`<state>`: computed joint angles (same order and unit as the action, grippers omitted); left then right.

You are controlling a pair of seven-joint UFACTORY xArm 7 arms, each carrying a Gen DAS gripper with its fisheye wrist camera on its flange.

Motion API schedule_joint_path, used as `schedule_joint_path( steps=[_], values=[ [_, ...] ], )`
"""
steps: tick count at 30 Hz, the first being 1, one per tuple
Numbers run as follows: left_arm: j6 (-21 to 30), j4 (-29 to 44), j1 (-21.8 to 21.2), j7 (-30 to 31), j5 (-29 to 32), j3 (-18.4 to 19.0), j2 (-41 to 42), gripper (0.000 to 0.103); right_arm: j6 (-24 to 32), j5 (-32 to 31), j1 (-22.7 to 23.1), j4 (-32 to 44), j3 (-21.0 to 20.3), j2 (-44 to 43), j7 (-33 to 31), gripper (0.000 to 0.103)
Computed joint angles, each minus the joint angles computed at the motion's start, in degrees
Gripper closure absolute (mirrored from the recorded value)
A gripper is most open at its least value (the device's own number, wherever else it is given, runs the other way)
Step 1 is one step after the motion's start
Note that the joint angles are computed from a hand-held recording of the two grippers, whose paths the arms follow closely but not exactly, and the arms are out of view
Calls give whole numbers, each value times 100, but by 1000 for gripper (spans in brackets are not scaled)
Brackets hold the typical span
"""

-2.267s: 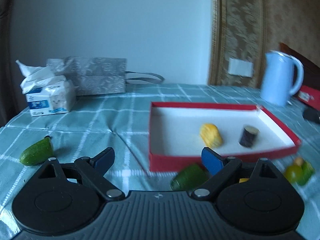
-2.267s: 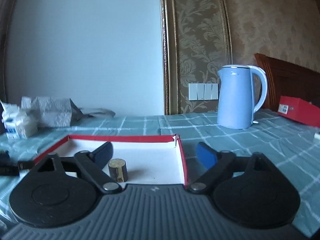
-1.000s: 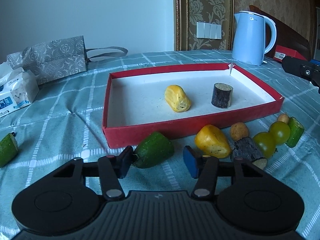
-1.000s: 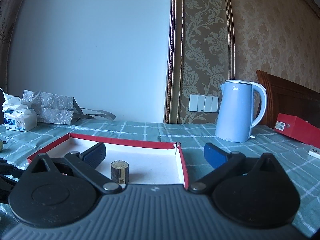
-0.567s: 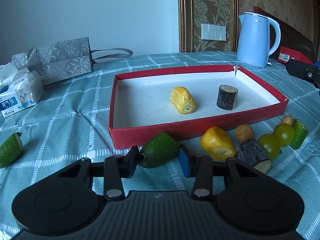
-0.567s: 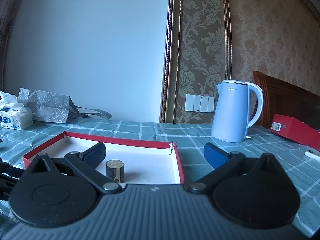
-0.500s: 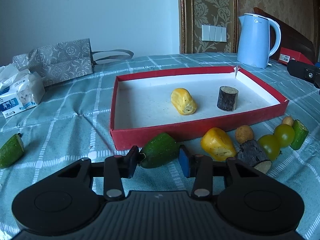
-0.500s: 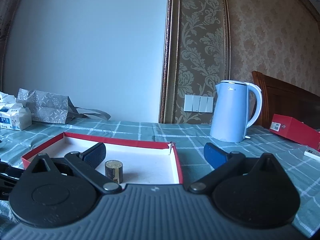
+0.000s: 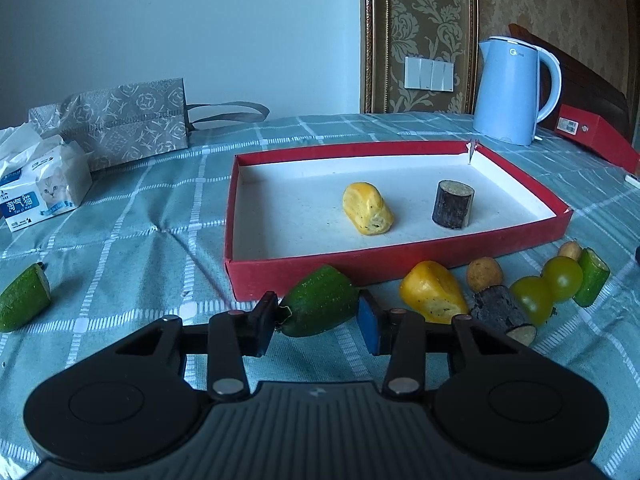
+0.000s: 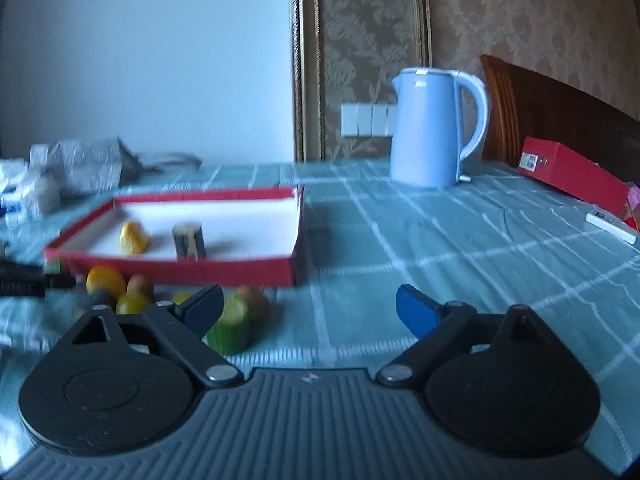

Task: Organize fruits
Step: 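Grasp the green cucumber chunk with the left gripper while the right grasps a cucumber slice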

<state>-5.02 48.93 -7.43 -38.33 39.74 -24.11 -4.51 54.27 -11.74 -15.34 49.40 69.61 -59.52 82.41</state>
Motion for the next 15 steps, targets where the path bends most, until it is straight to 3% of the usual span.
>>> schedule_joint_path(
  steps=[8, 15],
  values=[
    [9, -73, -373, 541, -601, 292, -8, 61, -472, -31, -347, 236, 259, 575, -644, 42],
    [3, -148, -777, 1195, -1312, 588, -12, 61, -1060, 127, -438, 77, 197, 952, -721, 58]
  ],
)
